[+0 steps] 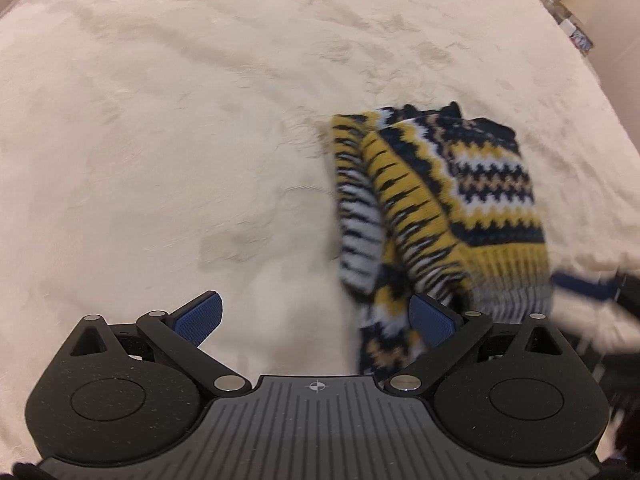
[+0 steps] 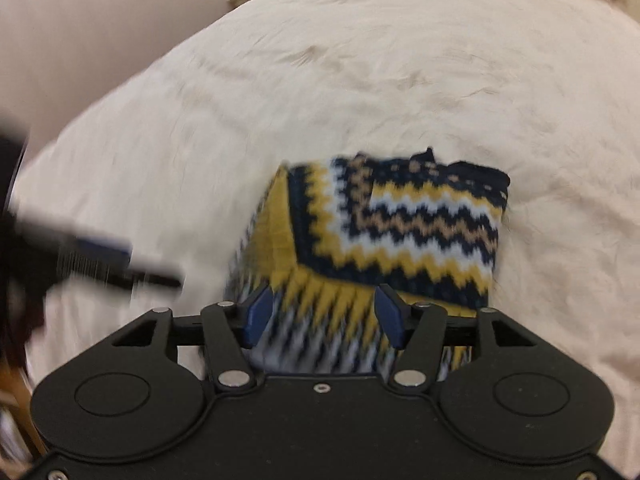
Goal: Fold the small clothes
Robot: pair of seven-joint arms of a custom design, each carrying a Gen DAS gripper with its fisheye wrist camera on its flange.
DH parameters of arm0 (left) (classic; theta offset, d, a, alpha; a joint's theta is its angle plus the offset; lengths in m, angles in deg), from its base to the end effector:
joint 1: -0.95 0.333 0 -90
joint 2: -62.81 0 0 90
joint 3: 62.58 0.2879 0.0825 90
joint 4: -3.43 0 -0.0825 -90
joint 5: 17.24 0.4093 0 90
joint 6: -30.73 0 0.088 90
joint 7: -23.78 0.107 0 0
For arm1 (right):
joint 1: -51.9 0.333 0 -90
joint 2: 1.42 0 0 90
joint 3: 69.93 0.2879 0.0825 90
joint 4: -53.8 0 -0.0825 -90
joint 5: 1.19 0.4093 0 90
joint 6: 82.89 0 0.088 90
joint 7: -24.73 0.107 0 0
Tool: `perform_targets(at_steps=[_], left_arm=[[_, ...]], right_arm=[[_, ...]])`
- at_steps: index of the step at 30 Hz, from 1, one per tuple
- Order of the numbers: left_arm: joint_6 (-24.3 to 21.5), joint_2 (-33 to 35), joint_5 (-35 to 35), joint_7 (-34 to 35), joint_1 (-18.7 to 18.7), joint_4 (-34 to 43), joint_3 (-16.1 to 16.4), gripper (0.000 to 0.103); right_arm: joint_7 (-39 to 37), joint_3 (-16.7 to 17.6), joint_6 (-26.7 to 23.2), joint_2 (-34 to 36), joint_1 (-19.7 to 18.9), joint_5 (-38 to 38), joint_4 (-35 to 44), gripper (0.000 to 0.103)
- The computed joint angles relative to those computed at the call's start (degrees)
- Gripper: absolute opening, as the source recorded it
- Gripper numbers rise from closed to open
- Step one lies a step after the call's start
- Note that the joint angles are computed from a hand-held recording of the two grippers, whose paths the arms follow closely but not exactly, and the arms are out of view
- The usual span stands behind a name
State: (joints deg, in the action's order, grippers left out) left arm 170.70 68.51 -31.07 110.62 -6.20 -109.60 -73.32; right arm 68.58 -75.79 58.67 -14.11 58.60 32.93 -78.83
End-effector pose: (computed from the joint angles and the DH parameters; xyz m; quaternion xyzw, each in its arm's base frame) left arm 0.6000 -0.1918 0.4202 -0.6572 0.7239 -0.2088 0.0195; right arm 0.5342 0.0056 0.4311 -0.8011 0.5225 -0.0745 0.2824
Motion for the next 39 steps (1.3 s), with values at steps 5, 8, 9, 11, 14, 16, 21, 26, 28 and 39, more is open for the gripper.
perform_targets(at_steps=[5, 8, 9, 11, 14, 16, 21, 26, 28, 39], left_arm=[[0.2, 2.3, -3.9, 2.5, -0.2, 2.9, -0.9, 0.101], [-0.6, 3.8, -5.3, 3.6, -0.2, 5.1, -1.4, 0.101], [-1.0, 4.3, -6.0, 4.0, -0.2, 5.8, -1.5, 0.101], [-2.0, 5.2, -6.8, 4.1, -0.2, 7.3, -1.8, 0.101], [-3.5, 6.7, -7.9, 4.0, -0.1, 9.5, -2.1, 0.101], [-4.5, 7.7, -8.6, 4.1, -0.1, 10.9, -2.3, 0.101], [-5.8, 9.3, -8.3, 3.6, -0.3, 13.0, -2.5, 0.101], [-6.4, 10.1, -7.7, 2.6, -0.3, 13.9, -2.5, 0.101], [-6.5, 10.4, -7.4, 2.4, -0.3, 14.2, -2.5, 0.101], [-5.5, 10.7, -9.6, 2.9, 0.0, 14.0, -3.4, 0.101]], right_arm=[[-8.0, -0.1, 3.8, -6.7, 2.0, -1.4, -8.5, 0.073], [-12.6, 0.3, 9.4, -9.6, 4.3, -2.5, -13.4, 0.080], [-14.1, 0.3, 11.6, -10.5, 5.3, -2.8, -15.0, 0.081], [-18.4, 0.1, 17.7, -11.6, 8.1, -3.5, -18.1, 0.081], [-23.7, -0.9, 26.5, -11.6, 12.3, -6.1, -21.5, 0.081], [-25.8, -2.7, 28.6, -10.6, 14.9, -7.6, -21.8, 0.081], [-27.1, -3.9, 33.2, -8.7, 17.2, -11.7, -22.9, 0.079], [-32.1, -12.2, 33.9, -11.8, 25.0, -12.1, -24.8, 0.081], [-34.9, -14.3, 34.3, -12.7, 27.3, -11.8, -25.6, 0.081], [-19.9, -10.8, 25.0, -10.9, 19.8, -2.8, -18.5, 0.018]])
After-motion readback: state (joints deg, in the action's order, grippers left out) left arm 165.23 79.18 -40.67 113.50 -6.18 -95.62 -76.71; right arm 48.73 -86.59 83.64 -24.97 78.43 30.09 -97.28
